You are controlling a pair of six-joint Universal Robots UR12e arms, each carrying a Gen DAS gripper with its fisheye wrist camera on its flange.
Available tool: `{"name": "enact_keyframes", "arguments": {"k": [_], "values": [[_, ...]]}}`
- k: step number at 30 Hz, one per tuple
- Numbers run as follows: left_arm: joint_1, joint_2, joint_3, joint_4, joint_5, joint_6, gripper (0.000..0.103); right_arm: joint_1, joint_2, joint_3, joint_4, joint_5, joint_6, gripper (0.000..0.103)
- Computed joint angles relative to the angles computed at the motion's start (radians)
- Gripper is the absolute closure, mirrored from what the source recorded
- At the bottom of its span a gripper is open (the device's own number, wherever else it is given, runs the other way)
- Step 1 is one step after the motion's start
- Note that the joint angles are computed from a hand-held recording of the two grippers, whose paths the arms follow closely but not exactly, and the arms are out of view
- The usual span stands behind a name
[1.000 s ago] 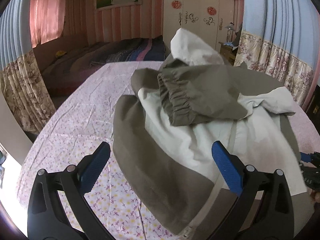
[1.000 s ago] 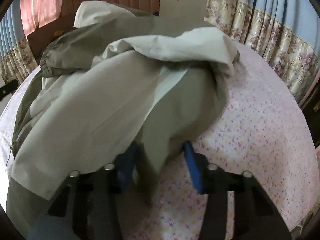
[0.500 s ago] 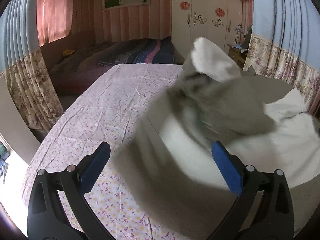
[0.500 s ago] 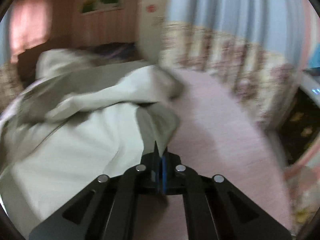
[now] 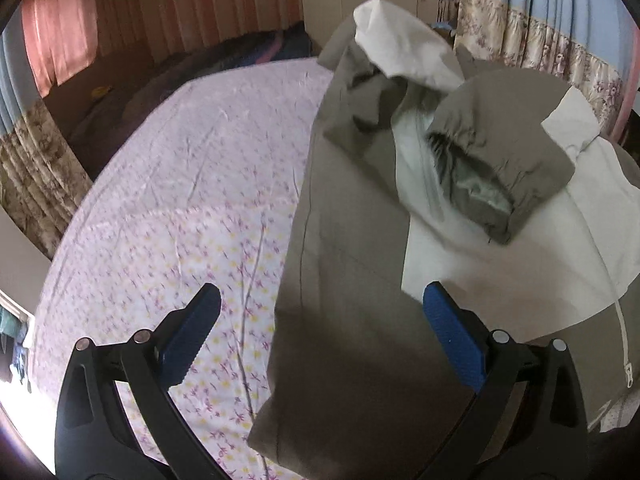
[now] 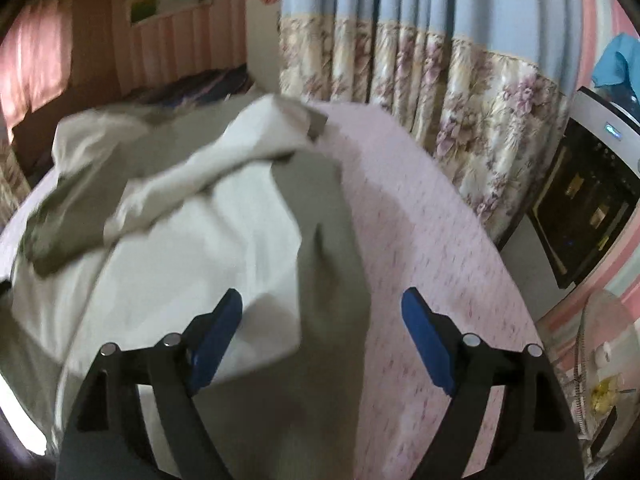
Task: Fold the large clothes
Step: 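Grasp the jacket body with the right gripper and lift it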
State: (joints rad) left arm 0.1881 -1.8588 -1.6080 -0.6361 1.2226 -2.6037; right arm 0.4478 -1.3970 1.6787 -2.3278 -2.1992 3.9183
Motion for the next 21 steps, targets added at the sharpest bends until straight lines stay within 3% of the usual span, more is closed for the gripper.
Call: {"name": "enact_keyframes", "arguments": {"k": [3, 4, 5, 6, 8, 9, 11, 12, 13, 17, 19, 21], "values": [[-0.001, -0.012, 0.029, -0.119, -0.004, 0.014, 0.003, 0.001, 0.001, 0.002, 0.032, 0.033, 0.025, 0.021], [-0.001, -0.014, 0.037, -0.154, -0.008, 0.017, 0.003, -0.002, -0.001, 0.005, 0.03, 0.049, 0.028, 0.027], [-0.003, -0.013, 0.036, -0.168, -0.009, 0.026, 0.003, -0.005, -0.001, 0.009, 0.02, 0.068, 0.022, 0.041], [-0.007, -0.012, 0.032, -0.172, -0.006, 0.043, 0.003, -0.009, 0.0, 0.011, 0.018, 0.084, 0.015, 0.048], [-0.008, -0.007, 0.014, -0.142, -0.014, 0.045, 0.005, -0.009, 0.005, 0.009, 0.035, 0.084, 0.016, 0.084], [-0.008, -0.005, 0.005, -0.12, -0.02, 0.035, 0.014, -0.01, 0.004, 0.015, 0.011, 0.092, 0.008, 0.089], [-0.003, 0.003, -0.014, -0.054, -0.037, 0.001, 0.066, -0.005, 0.003, 0.02, -0.014, 0.084, 0.024, 0.098], [0.002, 0.004, -0.017, -0.039, -0.052, -0.02, 0.092, -0.002, 0.002, 0.021, -0.032, 0.077, 0.02, 0.1], [0.015, 0.006, -0.012, -0.064, -0.101, -0.041, 0.096, 0.006, 0.002, 0.02, -0.042, 0.05, 0.017, 0.101], [0.05, 0.059, -0.057, -0.019, -0.181, -0.072, 0.097, 0.038, -0.007, 0.007, -0.06, -0.045, -0.007, 0.102], [0.064, 0.088, -0.077, -0.016, -0.196, -0.072, 0.097, 0.049, -0.004, -0.015, 0.017, -0.064, -0.009, 0.102], [0.065, 0.102, -0.09, -0.055, -0.167, -0.052, 0.094, 0.039, -0.001, -0.034, 0.128, -0.022, 0.01, 0.097]]}}
